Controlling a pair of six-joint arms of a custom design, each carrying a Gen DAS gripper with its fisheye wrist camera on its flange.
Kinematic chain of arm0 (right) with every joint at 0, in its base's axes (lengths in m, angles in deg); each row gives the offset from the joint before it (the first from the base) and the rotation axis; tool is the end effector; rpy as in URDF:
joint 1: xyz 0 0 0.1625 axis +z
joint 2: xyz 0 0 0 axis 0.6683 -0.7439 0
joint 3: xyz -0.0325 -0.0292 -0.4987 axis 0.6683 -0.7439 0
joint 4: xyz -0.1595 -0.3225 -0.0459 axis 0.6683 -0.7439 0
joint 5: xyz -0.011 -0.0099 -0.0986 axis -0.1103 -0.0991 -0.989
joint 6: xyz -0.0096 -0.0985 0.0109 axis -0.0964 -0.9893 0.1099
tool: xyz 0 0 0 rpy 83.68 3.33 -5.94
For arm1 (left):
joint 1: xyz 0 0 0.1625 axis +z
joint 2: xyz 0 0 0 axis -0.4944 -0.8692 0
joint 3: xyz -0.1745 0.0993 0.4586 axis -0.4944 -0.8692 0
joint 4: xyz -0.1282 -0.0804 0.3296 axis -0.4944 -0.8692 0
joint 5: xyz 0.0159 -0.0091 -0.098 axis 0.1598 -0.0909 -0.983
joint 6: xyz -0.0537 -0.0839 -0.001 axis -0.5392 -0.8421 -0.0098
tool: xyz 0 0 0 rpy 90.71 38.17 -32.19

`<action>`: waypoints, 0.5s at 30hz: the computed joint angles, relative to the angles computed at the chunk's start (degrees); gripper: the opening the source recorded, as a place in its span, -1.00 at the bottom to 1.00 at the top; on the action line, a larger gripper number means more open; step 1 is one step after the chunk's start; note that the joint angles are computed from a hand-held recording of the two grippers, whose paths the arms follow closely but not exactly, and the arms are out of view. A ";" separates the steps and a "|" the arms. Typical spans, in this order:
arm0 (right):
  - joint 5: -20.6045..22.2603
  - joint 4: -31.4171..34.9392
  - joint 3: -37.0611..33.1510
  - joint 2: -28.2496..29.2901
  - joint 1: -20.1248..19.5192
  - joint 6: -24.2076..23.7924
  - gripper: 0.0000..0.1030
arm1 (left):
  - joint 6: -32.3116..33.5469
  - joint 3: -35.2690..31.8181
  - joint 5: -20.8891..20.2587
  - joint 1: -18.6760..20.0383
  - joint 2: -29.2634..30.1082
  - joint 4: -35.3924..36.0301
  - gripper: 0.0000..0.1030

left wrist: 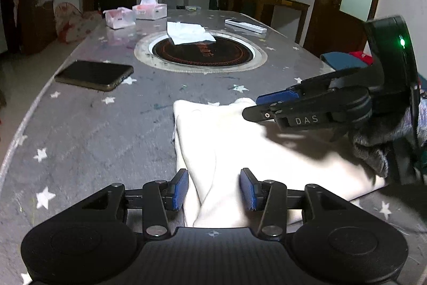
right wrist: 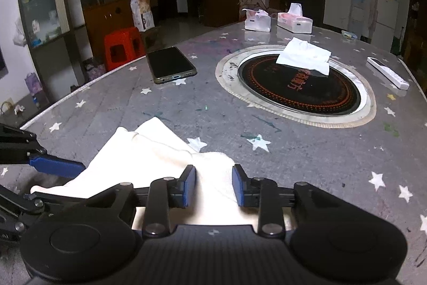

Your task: Fold clothes

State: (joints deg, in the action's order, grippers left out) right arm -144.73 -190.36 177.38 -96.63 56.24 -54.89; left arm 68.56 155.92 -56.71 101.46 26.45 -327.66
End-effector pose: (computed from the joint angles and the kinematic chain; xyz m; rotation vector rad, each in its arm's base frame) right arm 0.2102 -0.6096 -0.1138 1.3719 -2.4281 0.5836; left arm 0.0498 -0.4648 0.1704 0.4629 2.3156 -0.9509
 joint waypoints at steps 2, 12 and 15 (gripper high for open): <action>0.19 -0.75 0.45 0.09 0.00 -0.81 -0.41 | -0.84 0.79 -0.68 -0.05 -0.51 0.73 -0.11; 2.82 -1.67 6.70 -1.46 -0.37 -5.78 -0.41 | -6.33 10.30 -4.14 -2.00 -1.32 -0.87 -0.11; 3.89 -3.51 10.08 -1.92 -0.62 -6.69 -0.40 | -7.67 14.29 -4.01 -3.44 -0.69 -3.21 -0.10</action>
State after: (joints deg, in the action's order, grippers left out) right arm -140.84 -193.87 187.46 -98.56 55.63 -61.58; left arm 60.89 170.21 -60.72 98.02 25.76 -330.87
